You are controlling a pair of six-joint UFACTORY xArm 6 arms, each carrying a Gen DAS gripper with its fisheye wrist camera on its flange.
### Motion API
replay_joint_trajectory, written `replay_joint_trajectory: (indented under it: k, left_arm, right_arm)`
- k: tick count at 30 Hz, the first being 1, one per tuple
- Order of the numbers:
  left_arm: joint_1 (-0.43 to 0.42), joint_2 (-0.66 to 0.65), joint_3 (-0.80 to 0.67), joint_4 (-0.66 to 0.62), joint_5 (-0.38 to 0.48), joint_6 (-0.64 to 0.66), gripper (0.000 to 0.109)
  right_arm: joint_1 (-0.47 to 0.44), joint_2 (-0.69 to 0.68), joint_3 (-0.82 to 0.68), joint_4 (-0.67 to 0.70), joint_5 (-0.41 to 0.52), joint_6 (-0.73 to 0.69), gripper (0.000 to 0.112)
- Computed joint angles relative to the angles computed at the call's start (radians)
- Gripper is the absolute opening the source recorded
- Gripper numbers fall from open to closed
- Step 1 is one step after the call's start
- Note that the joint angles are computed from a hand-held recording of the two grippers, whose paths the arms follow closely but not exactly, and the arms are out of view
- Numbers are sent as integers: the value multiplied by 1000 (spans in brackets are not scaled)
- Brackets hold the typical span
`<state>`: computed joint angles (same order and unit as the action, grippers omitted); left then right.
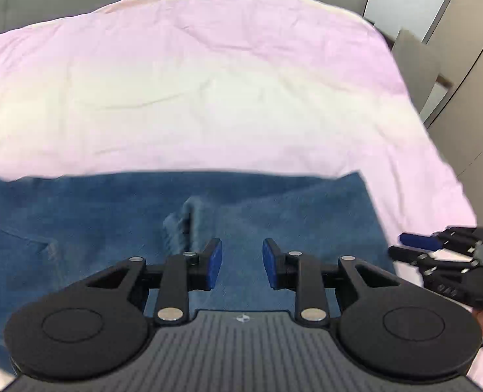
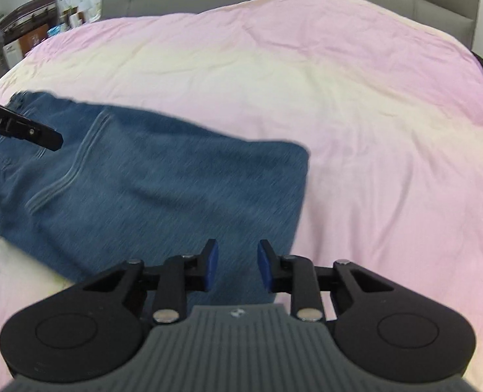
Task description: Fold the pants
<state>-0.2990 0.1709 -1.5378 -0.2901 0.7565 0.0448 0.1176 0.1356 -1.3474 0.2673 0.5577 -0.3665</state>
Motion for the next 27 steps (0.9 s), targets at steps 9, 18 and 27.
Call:
replay_joint_trajectory:
  k: [9, 18, 27]
  left_arm:
    - [13, 159, -111, 165, 73, -170, 6]
    - [74, 189, -81, -58, 41, -77, 8]
    - [86, 63, -27, -29, 133, -68, 20]
  right_arm:
    - [-8, 241, -262, -44, 18, 66, 14]
    - [-37, 467, -501, -19, 109, 188, 0]
    - [-14, 362, -441, -123, 146, 227, 4]
